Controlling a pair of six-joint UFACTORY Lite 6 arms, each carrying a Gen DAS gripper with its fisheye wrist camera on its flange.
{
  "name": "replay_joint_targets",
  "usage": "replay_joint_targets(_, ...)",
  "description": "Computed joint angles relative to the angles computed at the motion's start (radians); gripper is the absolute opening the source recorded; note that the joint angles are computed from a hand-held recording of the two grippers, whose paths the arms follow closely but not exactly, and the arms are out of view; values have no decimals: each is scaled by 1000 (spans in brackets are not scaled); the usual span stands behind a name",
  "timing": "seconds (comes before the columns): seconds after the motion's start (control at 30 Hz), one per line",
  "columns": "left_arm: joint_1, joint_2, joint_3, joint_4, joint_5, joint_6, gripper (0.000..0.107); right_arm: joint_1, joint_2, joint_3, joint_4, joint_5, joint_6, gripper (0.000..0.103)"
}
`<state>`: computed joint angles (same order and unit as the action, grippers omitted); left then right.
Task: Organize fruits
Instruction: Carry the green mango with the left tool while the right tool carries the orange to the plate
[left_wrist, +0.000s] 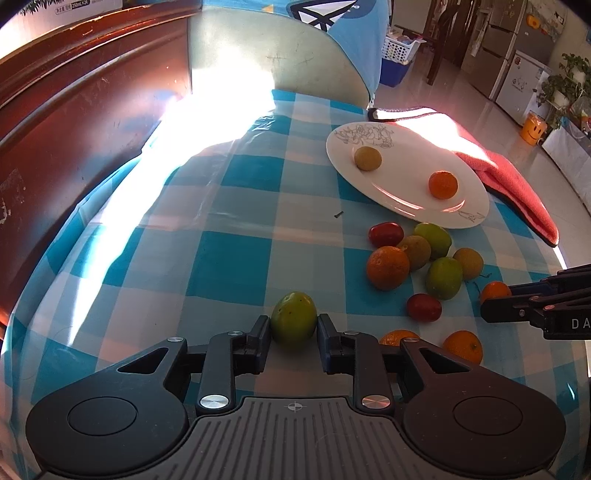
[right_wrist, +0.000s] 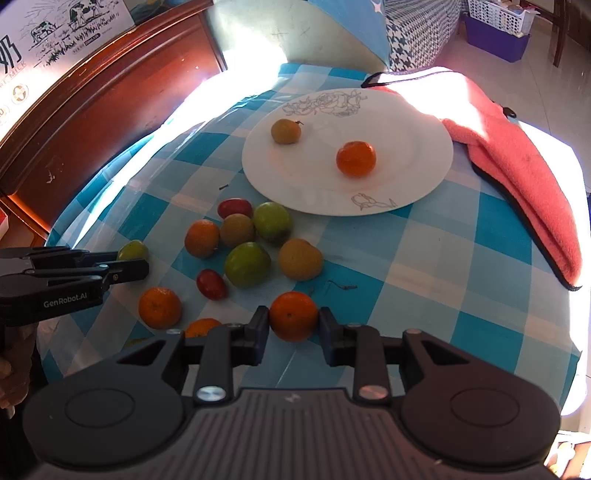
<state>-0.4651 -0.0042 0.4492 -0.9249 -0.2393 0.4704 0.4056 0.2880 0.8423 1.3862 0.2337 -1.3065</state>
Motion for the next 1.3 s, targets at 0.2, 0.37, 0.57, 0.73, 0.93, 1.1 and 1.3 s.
replay_joint_targets(0.2, -9, -13, 5, -35, -11, 27, 24, 3, -1, 4, 11, 1, -3, 29)
replay_joint_targets(0.37, -22, -30, 15, -43, -22, 35, 24, -2, -7, 11, 40, 3, -20, 29)
replay_joint_targets(0.57, -36, -31, 46, -33, -30, 18, 24, -18, -19, 25, 80, 2, -40, 29)
replay_joint_targets(0.73, -48, -7, 87, -16, -33, -2, 24, -36, -36, 38, 100, 9, -53, 29)
replay_joint_targets(0.93, -65, 38, 149, -4, -39, -11, 24, -56, -37, 66, 101, 14, -45, 29)
replay_joint_targets(1.1, -56, 85, 210, 89, -20, -98, 24, -66, -22, 99, 74, 6, -15, 29)
replay_joint_targets(1.3, -52, 165, 293, 145, -10, -143, 24, -84, 17, 156, 18, -6, 44, 29)
